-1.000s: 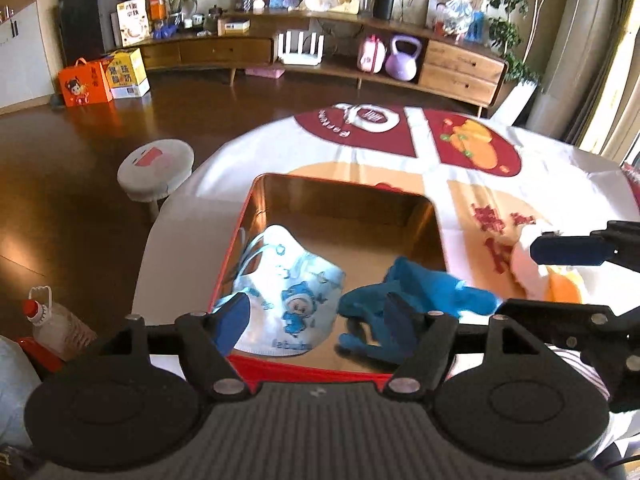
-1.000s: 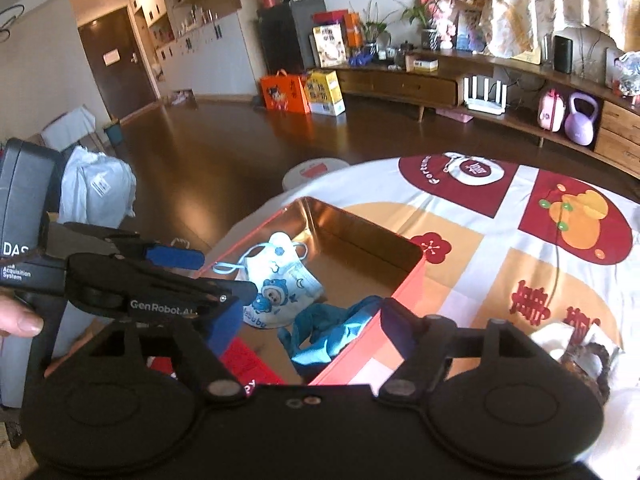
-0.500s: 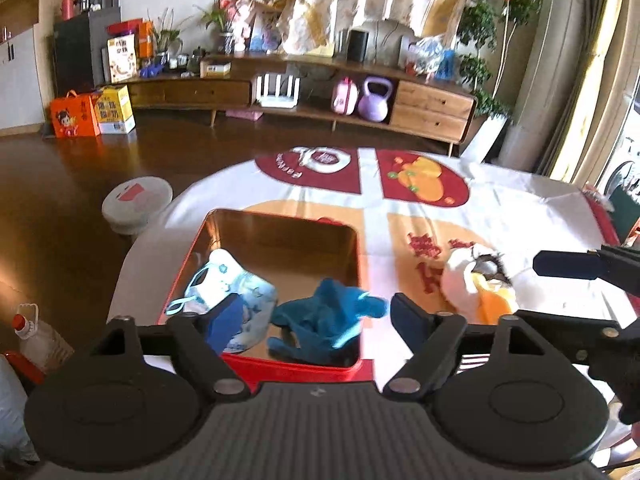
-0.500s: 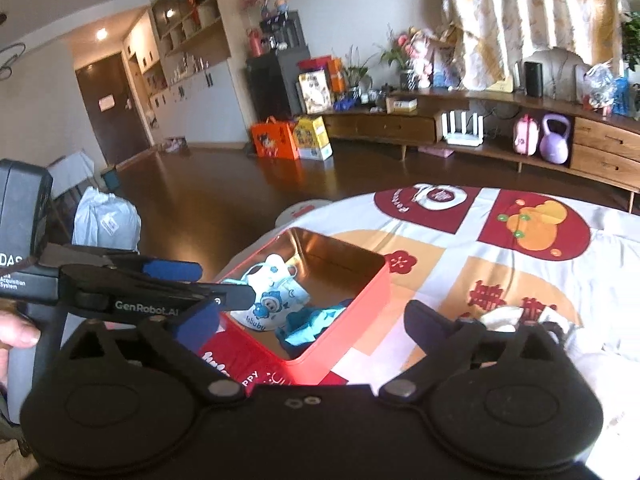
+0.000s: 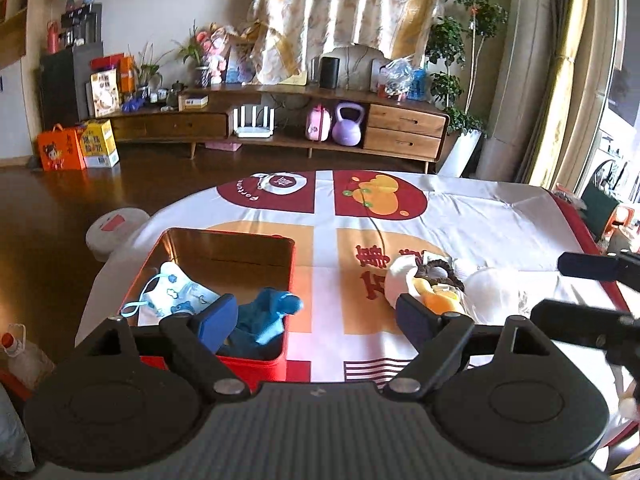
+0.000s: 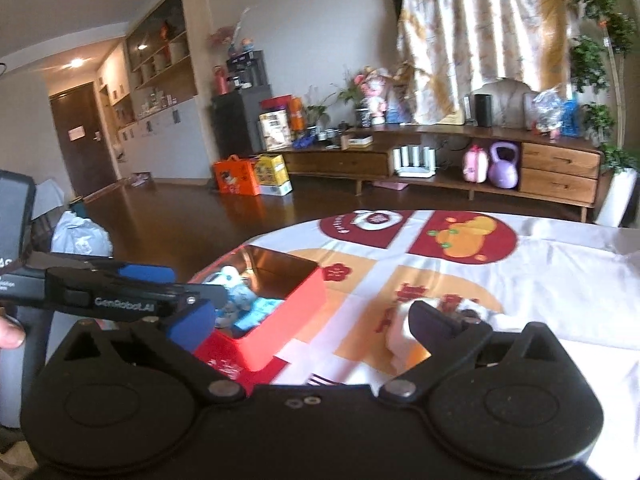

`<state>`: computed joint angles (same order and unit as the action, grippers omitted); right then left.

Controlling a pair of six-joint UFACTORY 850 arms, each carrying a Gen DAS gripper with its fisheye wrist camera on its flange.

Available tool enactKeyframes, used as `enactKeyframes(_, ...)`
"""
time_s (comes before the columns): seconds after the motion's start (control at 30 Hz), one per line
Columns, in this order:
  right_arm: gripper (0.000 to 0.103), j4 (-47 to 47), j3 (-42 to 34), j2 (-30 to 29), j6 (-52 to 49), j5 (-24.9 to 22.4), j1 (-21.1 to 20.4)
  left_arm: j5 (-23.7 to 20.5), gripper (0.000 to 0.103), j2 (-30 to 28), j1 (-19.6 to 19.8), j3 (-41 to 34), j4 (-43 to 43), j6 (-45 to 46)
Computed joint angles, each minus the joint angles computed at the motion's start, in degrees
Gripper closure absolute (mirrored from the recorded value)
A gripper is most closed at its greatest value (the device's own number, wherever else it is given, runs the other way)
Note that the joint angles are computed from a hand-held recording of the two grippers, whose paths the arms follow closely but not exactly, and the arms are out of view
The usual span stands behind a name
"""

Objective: Organize soft objects
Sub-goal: 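Move both tools back to the pile and grasp the yellow duck with the left gripper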

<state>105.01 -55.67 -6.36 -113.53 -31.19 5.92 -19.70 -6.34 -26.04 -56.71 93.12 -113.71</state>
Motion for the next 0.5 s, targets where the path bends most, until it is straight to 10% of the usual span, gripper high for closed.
enactKeyframes(0.5,0.0,7.4,1.9,-1.8,-6.4,3.4,-6.2,2.2,0.009,-6.8,-3.6,-4.4,10.7,-11.9)
